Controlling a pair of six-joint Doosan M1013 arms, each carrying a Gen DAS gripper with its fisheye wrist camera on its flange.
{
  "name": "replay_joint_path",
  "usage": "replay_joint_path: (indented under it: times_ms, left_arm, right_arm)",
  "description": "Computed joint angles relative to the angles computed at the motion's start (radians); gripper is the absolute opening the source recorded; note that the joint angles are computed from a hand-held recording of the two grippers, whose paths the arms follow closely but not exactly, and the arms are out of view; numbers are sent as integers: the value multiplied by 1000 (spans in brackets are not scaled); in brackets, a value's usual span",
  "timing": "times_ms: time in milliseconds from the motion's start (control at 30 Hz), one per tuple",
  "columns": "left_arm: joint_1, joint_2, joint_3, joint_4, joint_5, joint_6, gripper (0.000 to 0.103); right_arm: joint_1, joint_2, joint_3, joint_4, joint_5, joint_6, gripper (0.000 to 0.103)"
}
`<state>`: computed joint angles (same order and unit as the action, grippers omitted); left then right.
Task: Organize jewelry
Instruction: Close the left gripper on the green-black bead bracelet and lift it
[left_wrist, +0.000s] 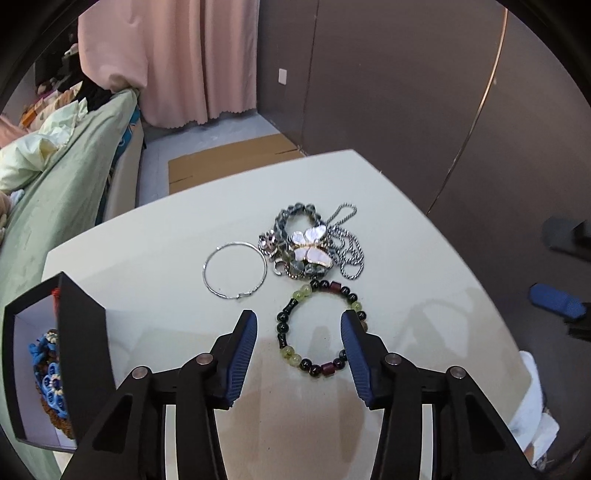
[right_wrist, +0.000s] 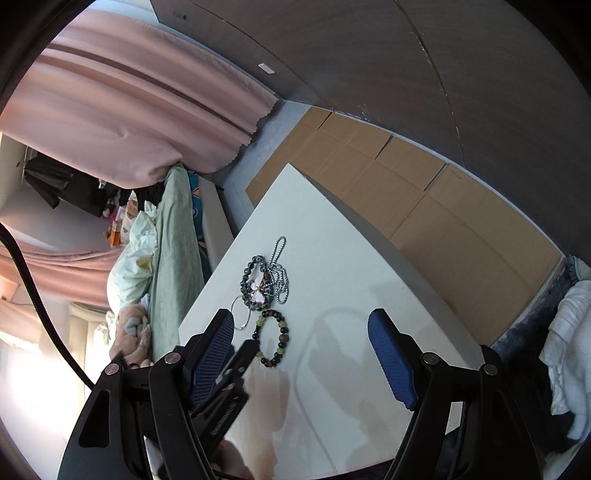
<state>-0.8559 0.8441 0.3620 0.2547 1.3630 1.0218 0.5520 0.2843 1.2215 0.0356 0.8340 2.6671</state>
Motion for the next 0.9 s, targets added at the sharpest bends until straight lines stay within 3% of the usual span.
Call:
replay_joint_path:
  times_ms: [167,267,333,367,400,667,900]
  left_arm:
    - [-9,40,-50,39,69,15,41]
    - [-12,21,-9,57,37,3,38]
    - [-12,13,9,55,19,4,28]
    - [-13,13,9,56,19,7,15]
    - [-13,14,5,56,23,10,8]
    - [-2,-5,29,14,1,-17,8]
    - [7,-60,95,-2,-84,-55,8]
  right_arm:
    - [-1,0,0,8,-1,-10,76]
    - [-2,1,1,12,-1,-14,76]
    - [-2,4,-5,19,4,-24,76]
    - [-1,5,-6,21,5,-30,76]
    - [0,6,-9,24,7,-37,76]
    - [5,26,-36,22,30,-51,76]
    - [11,44,-56,26,48,-68,76]
